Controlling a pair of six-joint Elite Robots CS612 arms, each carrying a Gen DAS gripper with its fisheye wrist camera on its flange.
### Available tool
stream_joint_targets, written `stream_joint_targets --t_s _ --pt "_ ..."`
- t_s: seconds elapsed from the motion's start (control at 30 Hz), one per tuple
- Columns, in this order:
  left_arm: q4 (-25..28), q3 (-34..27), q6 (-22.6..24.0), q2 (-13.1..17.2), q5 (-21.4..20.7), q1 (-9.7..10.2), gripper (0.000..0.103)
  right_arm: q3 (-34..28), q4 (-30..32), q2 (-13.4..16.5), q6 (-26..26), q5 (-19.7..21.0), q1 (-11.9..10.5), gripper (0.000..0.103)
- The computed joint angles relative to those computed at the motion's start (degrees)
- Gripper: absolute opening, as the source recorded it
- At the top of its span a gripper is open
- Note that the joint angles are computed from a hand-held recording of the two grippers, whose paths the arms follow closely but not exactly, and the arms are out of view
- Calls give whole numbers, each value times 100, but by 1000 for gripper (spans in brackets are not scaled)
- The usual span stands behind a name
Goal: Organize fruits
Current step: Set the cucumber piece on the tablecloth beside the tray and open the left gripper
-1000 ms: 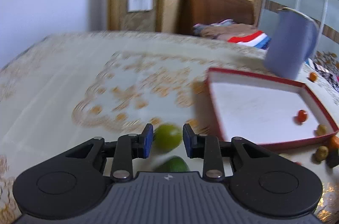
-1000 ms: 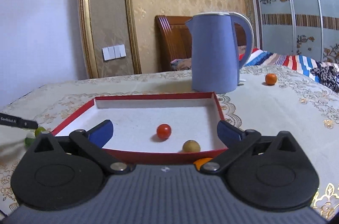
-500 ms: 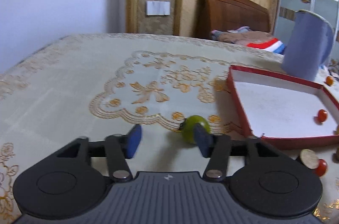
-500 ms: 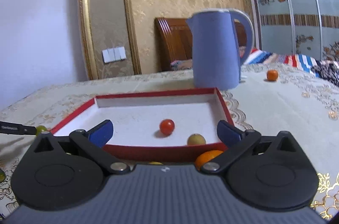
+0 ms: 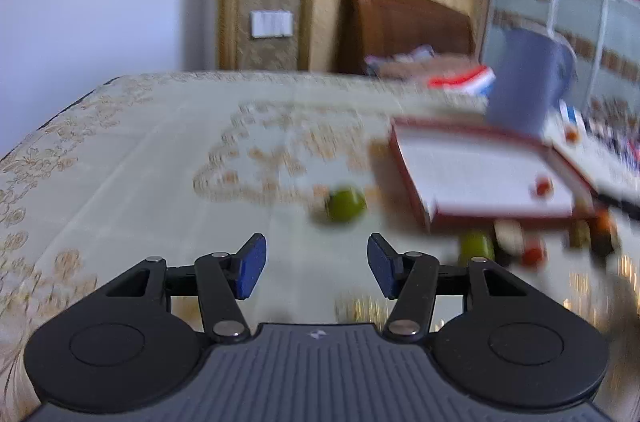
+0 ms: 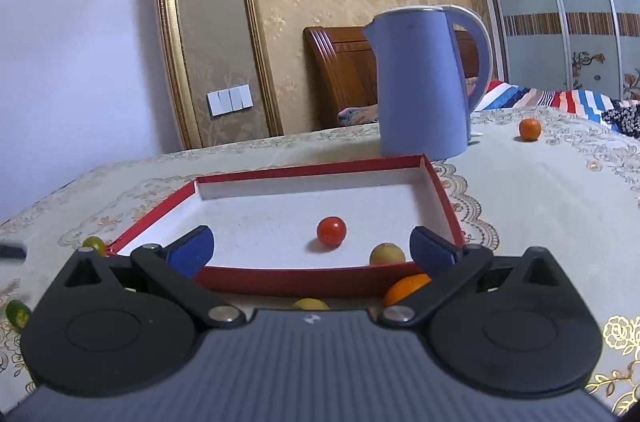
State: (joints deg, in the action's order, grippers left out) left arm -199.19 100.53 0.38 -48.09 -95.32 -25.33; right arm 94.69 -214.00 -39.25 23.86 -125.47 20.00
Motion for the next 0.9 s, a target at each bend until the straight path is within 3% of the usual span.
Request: stream_joint_targets --t_s 0.2,0.33,0.43,0.53,0.63,0.77,0.9 --pt "43 198 202 23 -333 -19 55 2 77 -6 60 43 -10 103" --pt "50 164 520 47 13 -144 55 26 74 -16 145 39 -17 103" --pt "469 80 421 33 -55 -112 55 33 56 -16 172 43 -22 103" --pt "412 95 310 56 -95 -65 39 40 60 -17 197 49 -22 103" --pt "509 79 240 35 -365 -4 30 48 80 -24 220 72 -29 103" --pt "376 75 562 -16 -130 -124 29 61 61 -26 286 90 -46 103" --pt "359 -182 723 -48 -372 -215 29 79 83 -36 387 131 -65 103"
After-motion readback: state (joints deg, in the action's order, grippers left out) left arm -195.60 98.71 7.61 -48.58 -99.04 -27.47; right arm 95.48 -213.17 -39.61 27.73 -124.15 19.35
